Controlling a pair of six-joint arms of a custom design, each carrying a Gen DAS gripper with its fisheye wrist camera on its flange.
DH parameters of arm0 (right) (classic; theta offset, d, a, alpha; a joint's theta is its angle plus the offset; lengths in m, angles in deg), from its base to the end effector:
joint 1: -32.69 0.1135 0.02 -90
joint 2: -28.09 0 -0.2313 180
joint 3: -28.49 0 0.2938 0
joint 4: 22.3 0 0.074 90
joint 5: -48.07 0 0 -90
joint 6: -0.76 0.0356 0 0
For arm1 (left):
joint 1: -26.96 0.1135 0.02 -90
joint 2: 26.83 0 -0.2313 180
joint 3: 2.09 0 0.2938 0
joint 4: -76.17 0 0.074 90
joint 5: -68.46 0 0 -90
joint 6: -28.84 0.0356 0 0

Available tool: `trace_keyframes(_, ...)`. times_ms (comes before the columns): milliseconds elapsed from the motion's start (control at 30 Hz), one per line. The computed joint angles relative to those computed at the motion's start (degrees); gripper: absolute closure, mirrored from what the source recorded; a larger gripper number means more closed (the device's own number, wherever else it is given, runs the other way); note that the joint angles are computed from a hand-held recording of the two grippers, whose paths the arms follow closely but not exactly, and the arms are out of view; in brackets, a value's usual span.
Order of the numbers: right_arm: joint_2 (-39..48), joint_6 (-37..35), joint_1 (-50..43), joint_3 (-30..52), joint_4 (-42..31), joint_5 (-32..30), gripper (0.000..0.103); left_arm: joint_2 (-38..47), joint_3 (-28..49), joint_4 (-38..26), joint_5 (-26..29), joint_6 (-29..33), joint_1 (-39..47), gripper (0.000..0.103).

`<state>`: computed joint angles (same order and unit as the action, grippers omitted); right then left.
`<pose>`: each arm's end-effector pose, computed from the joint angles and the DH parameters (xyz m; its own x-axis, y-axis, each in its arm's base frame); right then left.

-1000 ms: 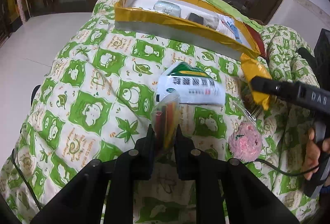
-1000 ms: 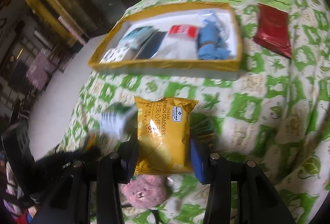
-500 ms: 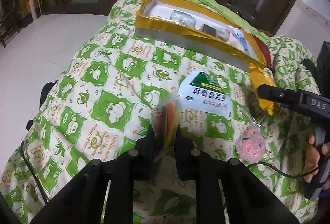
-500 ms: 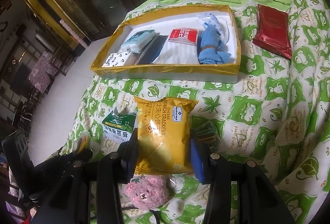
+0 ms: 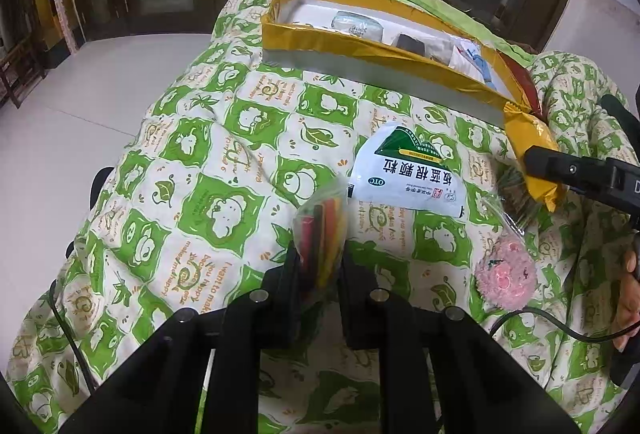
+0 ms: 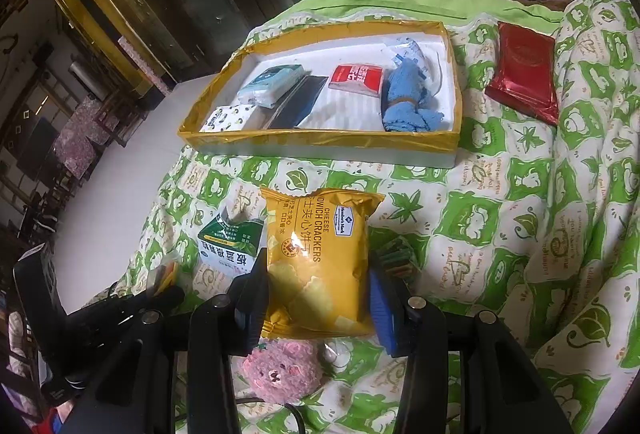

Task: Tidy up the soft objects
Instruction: 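Close left gripper on the clear stick bag while right gripper grasps the yellow cracker pack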

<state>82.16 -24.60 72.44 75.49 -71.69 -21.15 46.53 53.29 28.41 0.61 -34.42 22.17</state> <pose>0.1888 0.1406 0.1752 -0.6785 0.5345 -0.5039 0.3876 0.8432 0.3726 0.2751 -0.0365 0.1469 -0.7071 0.4774 -0.5216 0.6157 0.7785 -0.1221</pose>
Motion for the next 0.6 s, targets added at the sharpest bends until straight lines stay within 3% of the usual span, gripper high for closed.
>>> trace_keyframes(333, -0.5, 0.1, 0.3, 0.1, -0.9, 0.9, 0.055, -0.5, -0.3, -0.1, 0.3, -0.1, 0.2, 0.087)
trace_keyframes(600, -3.1, -1.5, 0.2, 0.4, 1.2, -0.2, 0.055, -4.3, 0.9, -5.6, 2.9, -0.2, 3.2, 0.087)
